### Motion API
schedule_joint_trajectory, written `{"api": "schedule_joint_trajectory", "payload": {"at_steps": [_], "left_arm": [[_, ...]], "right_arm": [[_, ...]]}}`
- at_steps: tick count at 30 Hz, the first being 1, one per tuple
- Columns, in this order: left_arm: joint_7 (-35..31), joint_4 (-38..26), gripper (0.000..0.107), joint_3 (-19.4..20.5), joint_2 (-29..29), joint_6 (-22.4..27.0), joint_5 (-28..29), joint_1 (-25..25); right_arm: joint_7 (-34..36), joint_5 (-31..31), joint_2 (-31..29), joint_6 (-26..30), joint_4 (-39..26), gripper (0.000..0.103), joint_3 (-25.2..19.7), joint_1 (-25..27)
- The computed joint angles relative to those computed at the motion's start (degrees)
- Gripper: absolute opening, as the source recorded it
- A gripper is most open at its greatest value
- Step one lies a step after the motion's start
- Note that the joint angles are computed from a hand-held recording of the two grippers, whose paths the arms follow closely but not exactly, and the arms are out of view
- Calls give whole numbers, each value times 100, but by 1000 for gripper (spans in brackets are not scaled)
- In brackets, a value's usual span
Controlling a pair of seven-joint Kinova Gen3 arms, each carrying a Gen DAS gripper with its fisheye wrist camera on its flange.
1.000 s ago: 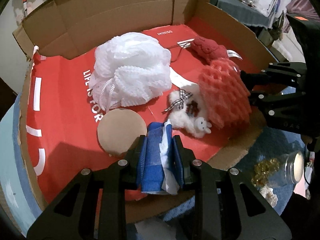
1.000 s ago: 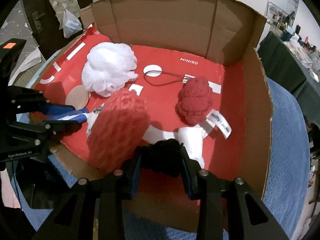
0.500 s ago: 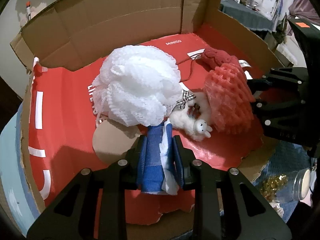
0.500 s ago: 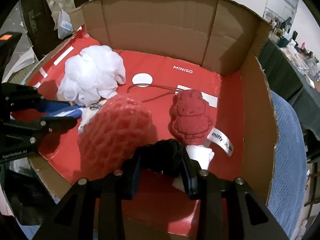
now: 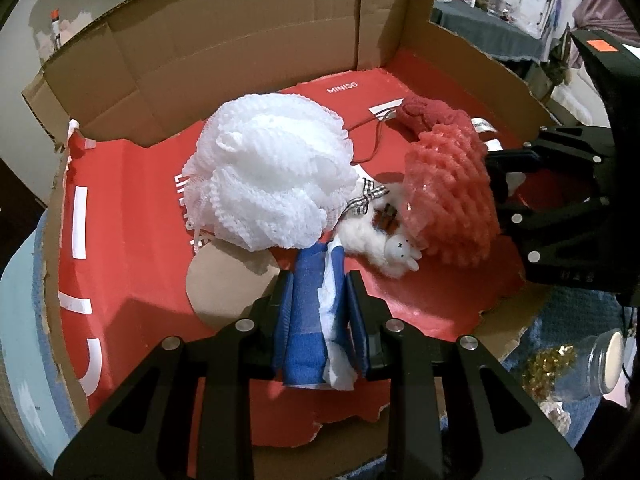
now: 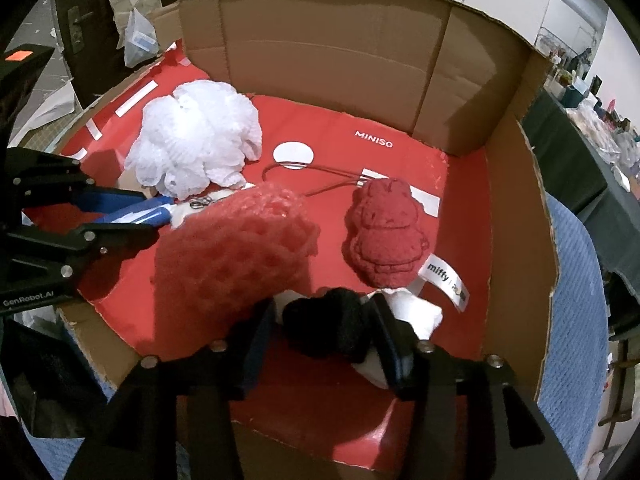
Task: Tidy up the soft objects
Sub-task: 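Open both tools to release towel and black cloth, then withdraw from the box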
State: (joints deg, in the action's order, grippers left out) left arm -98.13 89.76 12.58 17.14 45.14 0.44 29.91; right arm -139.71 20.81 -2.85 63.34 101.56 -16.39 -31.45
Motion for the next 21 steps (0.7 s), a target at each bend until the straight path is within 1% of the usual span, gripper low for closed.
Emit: {"api": "schedule_joint_trajectory", "payload": {"at_steps": [2, 3, 5, 6, 8, 12, 16, 18, 20, 21], "left_arm": [[-23, 16, 26, 14, -27, 0, 52, -31], [-73, 22, 29, 35, -37, -4, 106, -65], [-124, 73, 54, 48, -83, -58, 186, -107], [-148, 140, 69, 56, -129, -147, 227, -125], [-253, 286, 69, 88, -244, -351, 319, -179], [-284, 304, 69, 107, -339, -317, 459, -231], [-281, 472, 69, 124, -579, -462, 551, -244], [-285, 587, 69, 143, -734, -549, 654, -273], [-392, 725, 70, 180, -903, -646, 861, -348], [-420, 802, 72, 188, -1002, -702, 939, -366]], "right_arm": [[-6, 21, 10, 21, -9, 53, -4, -5], [-1, 13, 6, 18, -14, 54, 0, -5], [-13, 21, -8, 12, -15, 55, -1, -4], [-35, 38, -23, 10, -8, 57, -8, -6], [-58, 64, -49, 10, -16, 59, -29, -13], [-188, 171, -125, 79, -32, 60, -95, -42], [-289, 209, -243, 110, -62, 65, -172, -40], [-416, 305, -300, 182, -85, 75, -255, -47], [-588, 437, -383, 295, -113, 77, -367, -72], [-657, 461, -446, 340, -133, 78, -411, -80]]}}
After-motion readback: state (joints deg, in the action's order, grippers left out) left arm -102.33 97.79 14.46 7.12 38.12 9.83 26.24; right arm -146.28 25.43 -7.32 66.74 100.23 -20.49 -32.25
